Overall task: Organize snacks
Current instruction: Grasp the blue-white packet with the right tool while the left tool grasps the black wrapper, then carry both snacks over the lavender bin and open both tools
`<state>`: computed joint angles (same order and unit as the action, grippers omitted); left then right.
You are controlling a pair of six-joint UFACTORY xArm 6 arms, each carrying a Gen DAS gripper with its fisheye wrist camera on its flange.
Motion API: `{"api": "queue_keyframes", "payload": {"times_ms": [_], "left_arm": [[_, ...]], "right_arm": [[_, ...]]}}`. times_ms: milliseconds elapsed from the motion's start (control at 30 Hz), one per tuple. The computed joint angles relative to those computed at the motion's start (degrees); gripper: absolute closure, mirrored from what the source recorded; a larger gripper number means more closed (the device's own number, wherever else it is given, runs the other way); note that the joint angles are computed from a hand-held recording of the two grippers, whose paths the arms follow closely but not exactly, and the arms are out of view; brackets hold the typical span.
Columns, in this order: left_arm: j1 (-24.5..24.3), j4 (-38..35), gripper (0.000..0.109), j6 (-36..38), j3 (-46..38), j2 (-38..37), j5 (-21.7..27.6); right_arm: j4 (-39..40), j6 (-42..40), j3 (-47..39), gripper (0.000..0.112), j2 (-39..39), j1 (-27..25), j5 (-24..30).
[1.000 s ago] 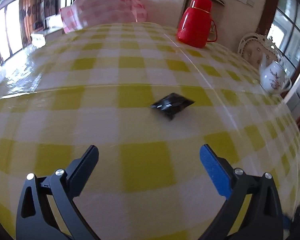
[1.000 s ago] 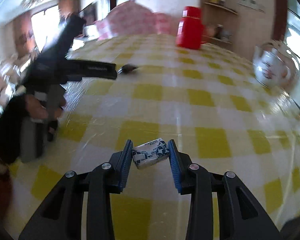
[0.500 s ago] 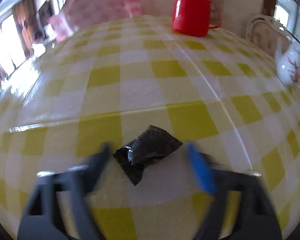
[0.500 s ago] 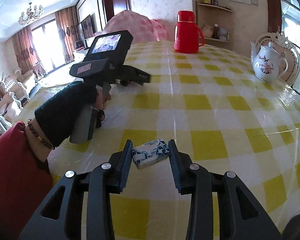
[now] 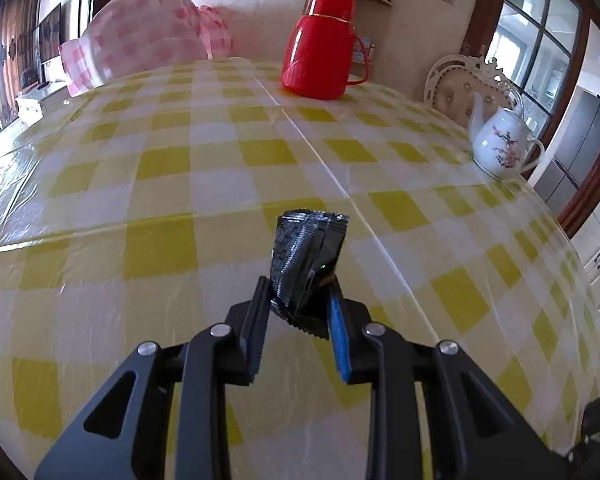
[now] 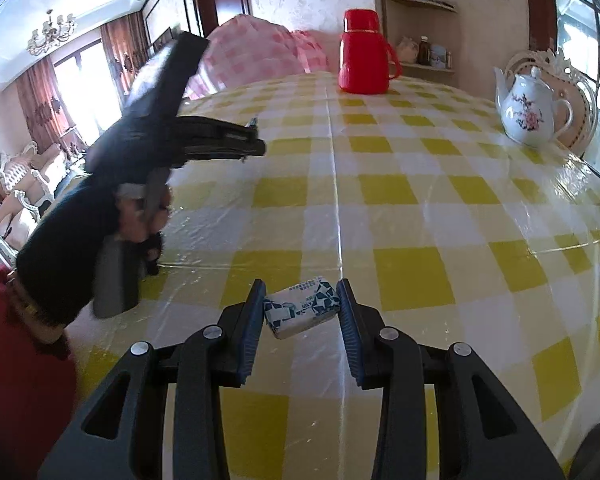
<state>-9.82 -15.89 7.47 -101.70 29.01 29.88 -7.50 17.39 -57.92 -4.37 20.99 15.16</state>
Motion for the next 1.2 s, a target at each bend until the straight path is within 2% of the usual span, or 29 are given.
{"api": "queue_keyframes", "payload": {"times_ms": [367, 500, 700, 800, 900, 1067, 1200], "left_arm": [[-1.6, 0.0, 0.08, 3.0, 23.2, -17.0, -7.7], [-1.9, -4.4, 0.08, 6.5, 30.8, -23.7, -10.2], [-1.7, -11.8, 0.08, 11.5, 44.0, -36.0, -14.0], [-1.3, -12.9, 0.08, 12.4, 49.0, -40.8, -15.1], [-0.1, -9.9, 0.08, 10.2, 53.6, -45.3, -14.0], [2.7, -8.7, 0.08, 10.7, 60.9, -53.9, -10.8], [5.6, -10.3, 0.08, 13.6, 65.2, -60.6, -8.1]], "right_arm": [[-4.3, 3.9, -0.1, 0.076, 0.4, -0.3, 0.0], [-7.8, 6.6, 0.0, 0.076, 0.0, -0.1, -0.2], [-3.9, 4.2, 2.2, 0.076, -1.8, 1.1, -1.9], [0.9, 0.9, 3.9, 0.076, -3.0, 2.4, -2.9], [-1.0, 3.1, 4.9, 0.076, -4.2, 3.3, -3.0], [-3.2, 6.4, 7.4, 0.076, -7.0, 5.9, -3.7], [-5.9, 9.1, 8.8, 0.076, -8.9, 9.6, -3.8]]}}
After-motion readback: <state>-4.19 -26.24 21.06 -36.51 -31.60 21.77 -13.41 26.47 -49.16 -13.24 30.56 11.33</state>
